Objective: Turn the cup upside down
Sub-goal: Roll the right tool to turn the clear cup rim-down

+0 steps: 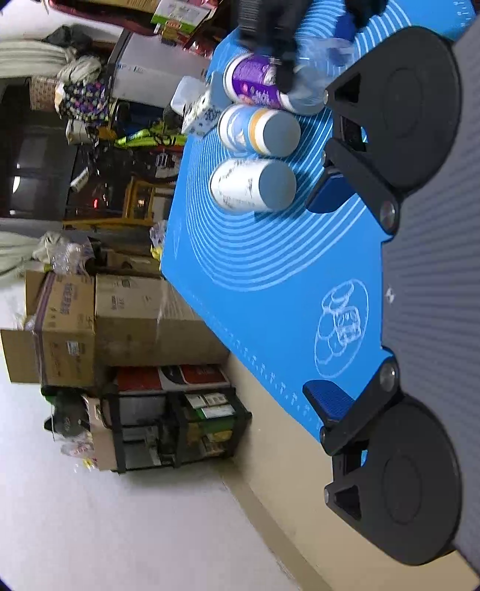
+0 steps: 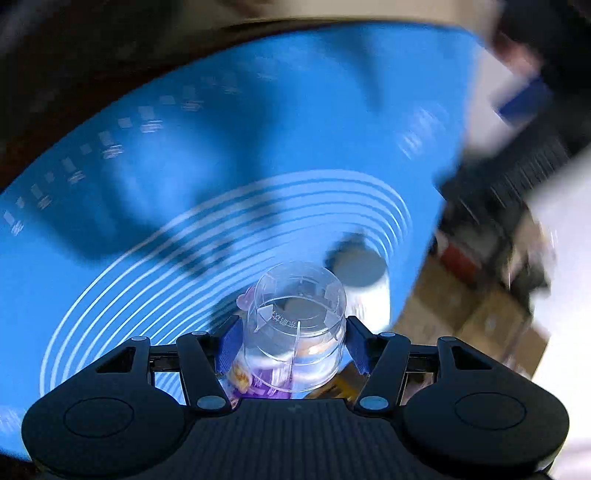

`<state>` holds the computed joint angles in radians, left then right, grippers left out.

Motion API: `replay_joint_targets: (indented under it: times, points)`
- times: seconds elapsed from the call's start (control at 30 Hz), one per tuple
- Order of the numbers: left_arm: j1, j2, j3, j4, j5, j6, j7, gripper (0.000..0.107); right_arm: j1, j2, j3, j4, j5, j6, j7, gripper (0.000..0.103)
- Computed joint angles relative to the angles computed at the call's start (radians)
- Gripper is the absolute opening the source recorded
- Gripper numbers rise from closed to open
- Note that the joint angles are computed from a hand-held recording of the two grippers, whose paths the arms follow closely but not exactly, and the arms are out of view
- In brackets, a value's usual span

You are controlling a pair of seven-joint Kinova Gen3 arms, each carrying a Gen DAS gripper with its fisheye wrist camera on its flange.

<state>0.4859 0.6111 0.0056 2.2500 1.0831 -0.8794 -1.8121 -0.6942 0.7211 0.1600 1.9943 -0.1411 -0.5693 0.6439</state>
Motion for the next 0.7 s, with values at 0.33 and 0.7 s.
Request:
replay_joint_targets:
  times: [0.33,0.7]
  points:
    - [0.011,0.012,-0.002,0.003,-0.091,-0.005,0.026,0.096,0.333,-0.067,-0.320,0.009,-0.058,-0.044,-0.407,0.064]
    - [0.037,0.032,0.000,-0.032,-0.071,0.008,-0.033,0.096,0.751,0.056,-0.830,0.044,-0.285,-0.253,-0.854,0.064]
